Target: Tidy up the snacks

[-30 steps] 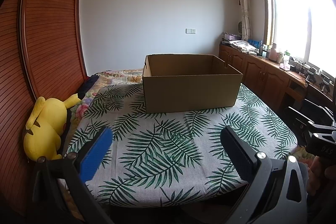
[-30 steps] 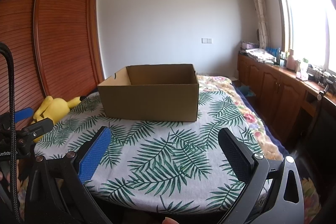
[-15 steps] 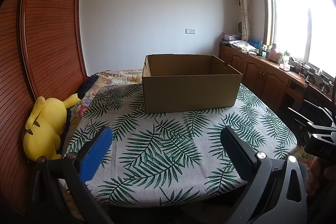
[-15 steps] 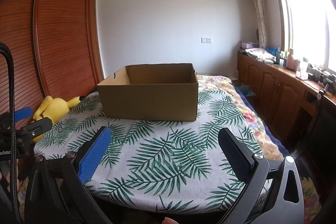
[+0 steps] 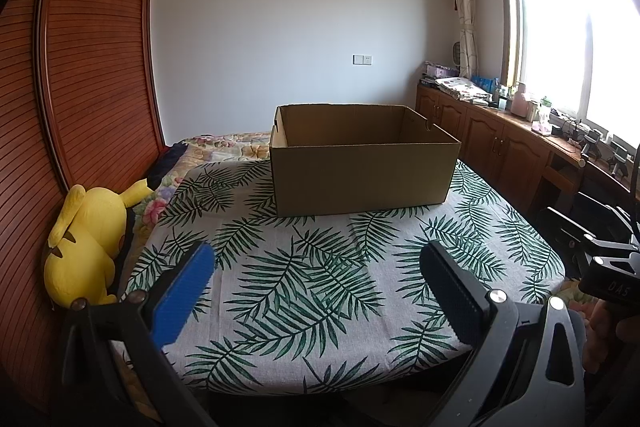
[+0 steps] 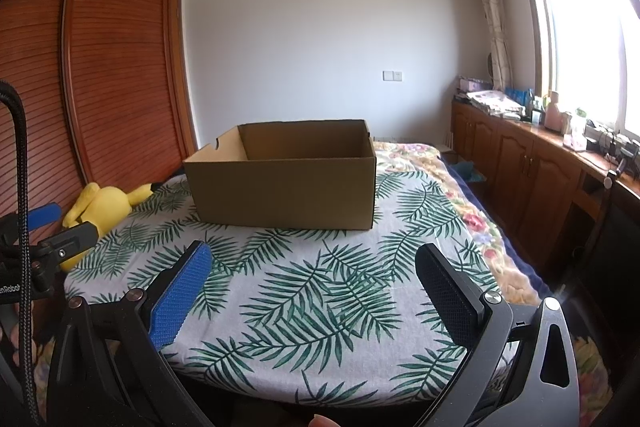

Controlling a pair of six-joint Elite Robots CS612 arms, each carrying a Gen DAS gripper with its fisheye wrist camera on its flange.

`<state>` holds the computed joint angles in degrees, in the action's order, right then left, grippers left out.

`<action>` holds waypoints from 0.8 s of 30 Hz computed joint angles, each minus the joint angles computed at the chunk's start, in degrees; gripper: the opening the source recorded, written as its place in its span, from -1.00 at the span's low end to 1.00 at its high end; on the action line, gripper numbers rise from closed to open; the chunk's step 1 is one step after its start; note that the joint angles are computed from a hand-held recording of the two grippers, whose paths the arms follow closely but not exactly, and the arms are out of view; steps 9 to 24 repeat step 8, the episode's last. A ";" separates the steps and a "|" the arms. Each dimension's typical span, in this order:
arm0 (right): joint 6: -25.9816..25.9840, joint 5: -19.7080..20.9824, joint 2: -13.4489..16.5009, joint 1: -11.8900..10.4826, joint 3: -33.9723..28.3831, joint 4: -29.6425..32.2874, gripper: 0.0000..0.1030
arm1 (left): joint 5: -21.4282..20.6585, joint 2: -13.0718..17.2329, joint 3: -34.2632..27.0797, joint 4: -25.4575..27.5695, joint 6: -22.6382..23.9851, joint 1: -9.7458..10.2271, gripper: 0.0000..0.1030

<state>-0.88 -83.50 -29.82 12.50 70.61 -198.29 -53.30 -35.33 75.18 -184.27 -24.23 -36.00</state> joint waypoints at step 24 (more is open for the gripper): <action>-0.11 -0.02 0.08 0.01 -0.05 -0.11 1.00 | -0.25 0.07 -0.20 0.18 -0.02 0.04 1.00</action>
